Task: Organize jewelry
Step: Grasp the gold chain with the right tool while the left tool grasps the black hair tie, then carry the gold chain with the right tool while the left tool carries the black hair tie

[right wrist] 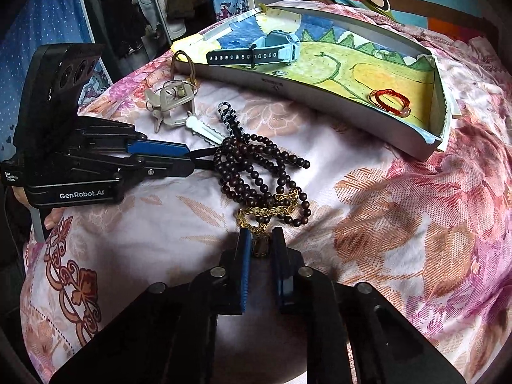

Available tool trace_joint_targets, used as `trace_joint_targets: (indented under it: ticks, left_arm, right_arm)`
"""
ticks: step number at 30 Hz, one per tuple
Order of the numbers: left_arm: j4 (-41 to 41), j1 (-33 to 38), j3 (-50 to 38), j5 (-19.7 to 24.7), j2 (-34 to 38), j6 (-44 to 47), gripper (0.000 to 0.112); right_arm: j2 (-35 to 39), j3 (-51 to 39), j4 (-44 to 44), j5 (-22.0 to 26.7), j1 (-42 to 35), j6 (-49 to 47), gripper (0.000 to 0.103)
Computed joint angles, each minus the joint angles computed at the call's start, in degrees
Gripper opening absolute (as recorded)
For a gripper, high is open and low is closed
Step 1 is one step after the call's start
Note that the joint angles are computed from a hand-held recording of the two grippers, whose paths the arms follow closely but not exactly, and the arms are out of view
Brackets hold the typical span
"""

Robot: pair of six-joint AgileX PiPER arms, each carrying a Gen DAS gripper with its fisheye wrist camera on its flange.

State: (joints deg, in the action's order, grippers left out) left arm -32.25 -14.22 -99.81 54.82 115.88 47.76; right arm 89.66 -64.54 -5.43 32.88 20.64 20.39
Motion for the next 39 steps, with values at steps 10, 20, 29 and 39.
trace_joint_targets:
  ticks: [10, 20, 29, 39]
  left_arm:
    - [4.11, -1.27, 0.93, 1.39, -2.52, -8.57, 0.007]
    - [0.5, -0.62, 4.91, 2.71, -9.42, -9.6, 0.007]
    - [-6.18, 1.55, 6.61, 0.53, -12.98, -6.9, 0.007]
    - [-12.27, 2.13, 2.54, -3.92, -11.46, -7.16, 0.007]
  right_arm:
    - [-3.89, 1.37, -12.77, 1.01, 5.4, 11.02, 0.011]
    - [-8.69, 1.45, -21.84, 2.9, 7.08, 18.45, 0.011]
    - [-14.55, 0.56, -30.71, 4.4, 7.59, 25.78, 0.01]
    - [-13.32, -5.62, -38.19, 5.05, 6.87, 28.39, 0.01]
